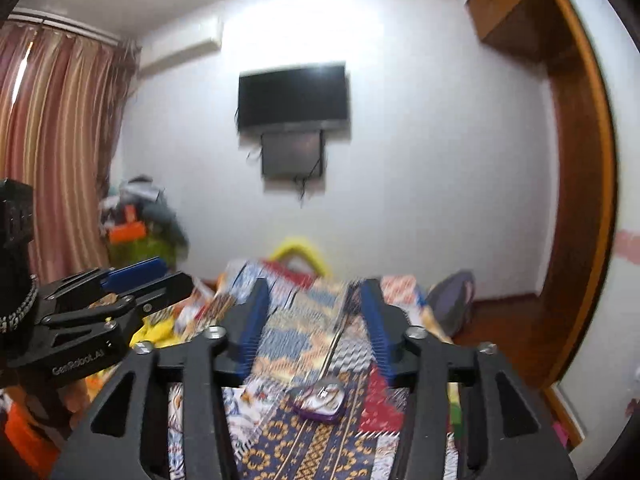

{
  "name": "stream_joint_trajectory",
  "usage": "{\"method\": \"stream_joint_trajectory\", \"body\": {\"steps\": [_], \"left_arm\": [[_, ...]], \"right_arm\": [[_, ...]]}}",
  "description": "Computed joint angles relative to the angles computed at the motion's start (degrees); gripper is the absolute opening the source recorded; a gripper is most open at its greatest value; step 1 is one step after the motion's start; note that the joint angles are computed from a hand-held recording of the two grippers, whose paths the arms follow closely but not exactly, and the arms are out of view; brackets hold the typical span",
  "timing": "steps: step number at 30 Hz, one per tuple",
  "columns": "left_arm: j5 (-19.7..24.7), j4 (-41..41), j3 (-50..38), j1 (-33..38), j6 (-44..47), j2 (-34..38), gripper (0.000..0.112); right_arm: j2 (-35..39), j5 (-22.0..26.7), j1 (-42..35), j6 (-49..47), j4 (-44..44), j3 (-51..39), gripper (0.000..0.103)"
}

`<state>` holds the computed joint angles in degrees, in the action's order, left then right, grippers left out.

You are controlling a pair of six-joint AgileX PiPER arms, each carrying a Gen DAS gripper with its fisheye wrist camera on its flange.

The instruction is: Organize jewelry

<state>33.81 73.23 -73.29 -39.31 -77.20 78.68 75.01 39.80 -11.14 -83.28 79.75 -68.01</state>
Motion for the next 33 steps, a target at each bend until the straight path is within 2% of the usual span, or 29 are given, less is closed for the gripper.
{"method": "stream_joint_trajectory", "body": {"steps": [1, 3, 5, 6, 7, 12, 22, 33], "left_arm": [[2.69, 3.87, 1.18, -2.14, -3.48, -0.95, 0.065], [5.02, 7.37, 2.64, -4.11, -7.18, -2.02, 0.072], [7.23, 9.12, 3.86, -5.79, -9.91, -2.92, 0.081], [7.87, 9.60, 4.17, -6.16, -10.72, -2.99, 0.090], [9.13, 10.48, 5.13, -7.04, -12.13, -3.52, 0.095], [11.88, 10.74, 5.95, -8.42, -13.81, -3.79, 0.100], [13.38, 10.00, 7.96, -8.84, -15.17, -4.71, 0.100], [12.02, 9.82, 8.55, -6.77, -15.46, -4.28, 0.100]], "right_arm": [[-1.78, -0.99, -0.09, -1.67, 2.09, 1.82, 0.054], [-4.43, -2.86, 0.09, -4.03, 5.27, 4.58, 0.065], [-6.45, -4.81, 0.64, -5.43, 7.22, 6.80, 0.076], [-6.23, -6.58, 1.86, -6.46, 8.25, 7.16, 0.082], [-6.63, -8.24, 2.69, -7.42, 9.18, 7.87, 0.085], [-7.19, -16.57, 7.11, -11.77, 12.58, 9.62, 0.100], [-8.26, -10.85, 1.74, -7.02, 8.75, 10.97, 0.100], [-8.10, -9.33, 0.24, -2.90, 5.53, 10.72, 0.100]]}}
